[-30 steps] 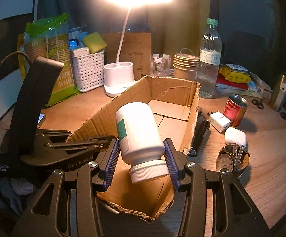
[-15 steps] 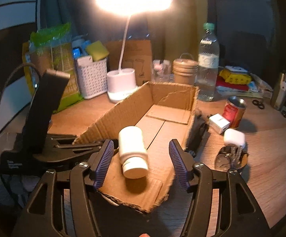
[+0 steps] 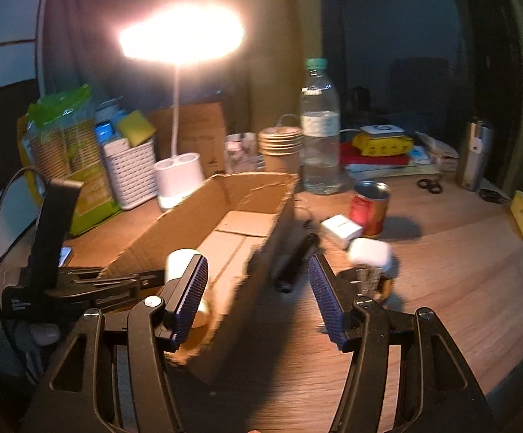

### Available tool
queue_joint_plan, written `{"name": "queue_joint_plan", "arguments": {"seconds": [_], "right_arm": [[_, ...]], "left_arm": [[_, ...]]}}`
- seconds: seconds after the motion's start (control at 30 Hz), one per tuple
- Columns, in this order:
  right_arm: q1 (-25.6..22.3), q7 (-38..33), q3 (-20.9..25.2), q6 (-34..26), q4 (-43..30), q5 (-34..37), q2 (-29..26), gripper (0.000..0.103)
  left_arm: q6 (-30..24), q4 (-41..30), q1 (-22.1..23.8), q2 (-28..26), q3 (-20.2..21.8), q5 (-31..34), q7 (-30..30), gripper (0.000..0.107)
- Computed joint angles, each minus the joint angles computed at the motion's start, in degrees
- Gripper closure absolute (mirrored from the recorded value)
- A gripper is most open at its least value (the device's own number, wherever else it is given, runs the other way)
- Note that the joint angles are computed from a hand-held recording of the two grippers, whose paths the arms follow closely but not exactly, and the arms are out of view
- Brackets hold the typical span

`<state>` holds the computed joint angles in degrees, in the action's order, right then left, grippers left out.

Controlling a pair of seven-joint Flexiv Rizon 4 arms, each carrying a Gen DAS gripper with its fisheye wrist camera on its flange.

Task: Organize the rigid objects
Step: 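Move the right tool to the black wristwatch and grasp its case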

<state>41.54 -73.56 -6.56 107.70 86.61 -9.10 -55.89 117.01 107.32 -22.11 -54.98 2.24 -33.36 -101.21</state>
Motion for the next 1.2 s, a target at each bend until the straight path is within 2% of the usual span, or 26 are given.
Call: {"name": "queue_joint_plan", "arguments": {"seconds": [0.33, 0.4, 0.53, 0.83, 0.97, 1.07, 1.13, 1.2], "right_arm": [[2.8, 3.4, -7.6, -1.0, -0.7, 6.1, -2.9, 0.04], [2.8, 4.2, -8.3, -1.4, -1.1, 6.3, -3.5, 0.037], [2.9, 5.3, -9.5, -1.7, -1.5, 6.4, -4.2, 0.037], [1.4, 6.5, -8.3, -5.1, -3.5, 2.7, -5.2, 0.033], [-0.1, 7.7, -6.9, -8.2, -5.5, -0.1, -6.0, 0.033], [-2.5, 7.8, -4.0, -10.1, -7.0, -3.0, -6.3, 0.033], [-1.6, 8.7, -5.6, -10.3, -7.2, -3.7, -6.6, 0.033], [-2.0, 8.5, -5.2, -9.3, -6.8, -4.7, -6.4, 0.033]], "left_arm": [[-0.1, 0.0, -0.6, 0.0, 0.5, -0.5, 0.0, 0.097], [-0.1, 0.0, -0.6, 0.0, 0.5, -0.5, 0.1, 0.097], [0.0, 0.0, -0.4, 0.0, 0.3, -0.5, 0.0, 0.097], [0.1, 0.0, -0.5, 0.0, 0.3, -0.5, 0.0, 0.097], [0.0, 0.0, -0.5, 0.0, 0.3, -0.6, 0.0, 0.097], [0.0, 0.0, -0.6, 0.0, 0.4, -0.6, 0.0, 0.097], [0.1, 0.0, -0.5, 0.0, 0.3, -0.6, 0.0, 0.097], [0.0, -0.1, -0.4, 0.0, 0.3, -0.5, -0.1, 0.097]]}}
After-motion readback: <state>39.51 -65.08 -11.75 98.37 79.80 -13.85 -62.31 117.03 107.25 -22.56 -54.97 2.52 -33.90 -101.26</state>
